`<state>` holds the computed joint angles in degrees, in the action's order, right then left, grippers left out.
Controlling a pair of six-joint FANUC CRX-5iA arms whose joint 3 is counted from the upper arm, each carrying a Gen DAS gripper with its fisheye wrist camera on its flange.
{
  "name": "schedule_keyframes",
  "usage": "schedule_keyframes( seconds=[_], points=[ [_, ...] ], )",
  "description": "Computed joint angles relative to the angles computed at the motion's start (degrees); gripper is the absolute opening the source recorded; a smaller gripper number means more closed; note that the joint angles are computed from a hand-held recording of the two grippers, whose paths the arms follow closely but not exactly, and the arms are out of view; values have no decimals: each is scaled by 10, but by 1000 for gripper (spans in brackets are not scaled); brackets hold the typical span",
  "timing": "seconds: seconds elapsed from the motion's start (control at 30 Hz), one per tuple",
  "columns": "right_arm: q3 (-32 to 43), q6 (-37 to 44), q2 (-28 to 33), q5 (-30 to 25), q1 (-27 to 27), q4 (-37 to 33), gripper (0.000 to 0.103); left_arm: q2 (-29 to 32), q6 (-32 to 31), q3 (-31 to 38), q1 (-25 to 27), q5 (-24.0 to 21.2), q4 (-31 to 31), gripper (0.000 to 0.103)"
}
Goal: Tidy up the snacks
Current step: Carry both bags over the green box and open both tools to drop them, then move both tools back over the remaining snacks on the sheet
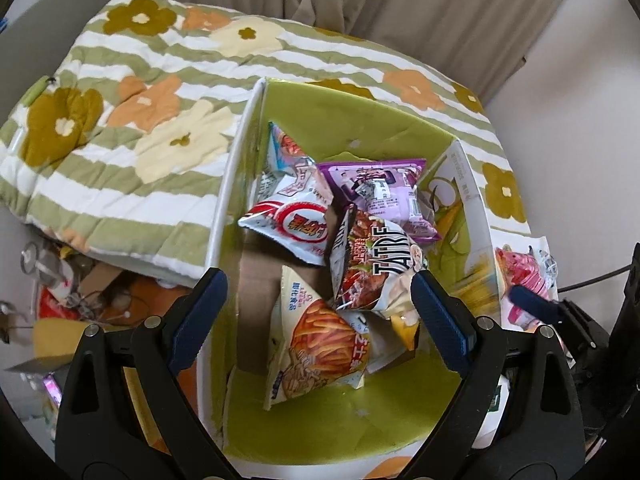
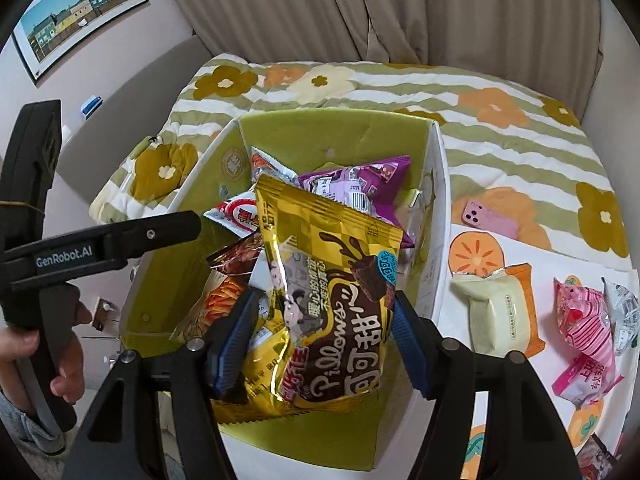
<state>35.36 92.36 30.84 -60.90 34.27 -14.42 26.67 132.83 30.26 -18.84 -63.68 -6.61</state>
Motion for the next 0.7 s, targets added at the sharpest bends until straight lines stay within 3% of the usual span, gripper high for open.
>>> schedule_keyframes(
  seconds=[0.07,0.1,0.7],
  points=[
    [-6,11,-5,5,-3,-13,99,-5,6,-7,-2,2,-3,92],
    [-12,20,-9,9,-4,-17,103,-8,9,-13,-3,3,-4,92],
    [-82,-11,-52,64,16,36,102,-20,-16,-24,-12,8,3,92]
  ],
)
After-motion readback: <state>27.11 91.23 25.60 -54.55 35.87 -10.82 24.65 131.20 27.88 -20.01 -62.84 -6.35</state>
